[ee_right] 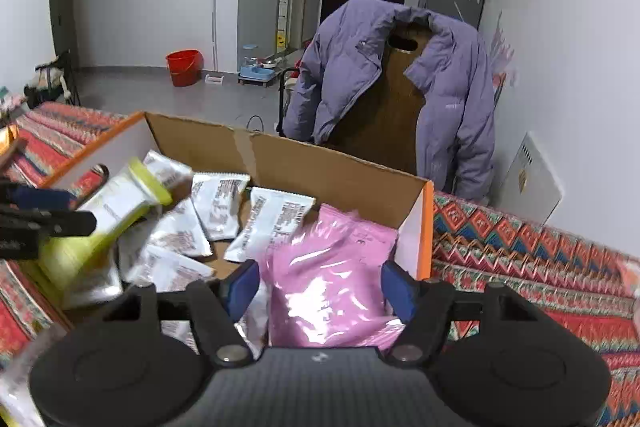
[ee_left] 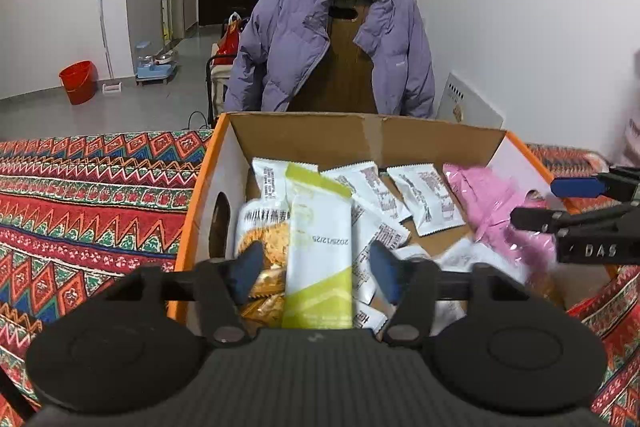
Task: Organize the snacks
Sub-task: 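Open both tools to drop the packets into the box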
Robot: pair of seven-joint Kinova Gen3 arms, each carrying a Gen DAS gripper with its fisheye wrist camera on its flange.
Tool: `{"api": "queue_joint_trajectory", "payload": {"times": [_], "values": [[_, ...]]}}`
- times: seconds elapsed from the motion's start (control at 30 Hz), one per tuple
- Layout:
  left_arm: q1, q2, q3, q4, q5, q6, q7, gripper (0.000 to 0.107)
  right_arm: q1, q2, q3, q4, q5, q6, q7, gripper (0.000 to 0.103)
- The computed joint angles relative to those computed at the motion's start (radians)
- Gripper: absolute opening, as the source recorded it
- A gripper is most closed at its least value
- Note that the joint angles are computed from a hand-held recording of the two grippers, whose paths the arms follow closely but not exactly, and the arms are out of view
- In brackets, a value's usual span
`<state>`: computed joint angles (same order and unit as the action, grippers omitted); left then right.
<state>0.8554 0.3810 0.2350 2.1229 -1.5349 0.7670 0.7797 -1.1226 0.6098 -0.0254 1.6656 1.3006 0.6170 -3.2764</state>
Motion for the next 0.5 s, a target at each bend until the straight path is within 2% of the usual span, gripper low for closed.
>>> {"api": "queue_joint_trajectory", "payload": {"times": [0.03,0.1,0.2,0.37,0.5], "values": [[0.007,-0.001,-0.002,0.009,-0.024,0.005,0.022,0.072,-0.009,0.003,0.008,0.002,0.017,0.007,-0.020,0.083],[0.011,-0.002,0.007,0.017,-0.044,0.019,0.016,0.073,-0.010,-0.002,0.007,0.012,0.045,0.007,-0.051,0.083],[0.019,-0.002,0.019,0.009,-0.032,0.045,-0.023,0.077,-0.001,-0.006,-0.006,0.007,0.045,0.019,-0.042,0.083],[0.032,-0.021,0.030,0.019,-0.016,0.057,-0.031,0.078,0.007,-0.035,-0.023,0.033,0.062,0.019,-0.077,0.085],[0.065,-0.057,0.051,0.037,0.032,0.098,-0.057,0.078,-0.008,-0.075,-0.049,0.072,0.080,0.059,-0.114,0.085]]}}
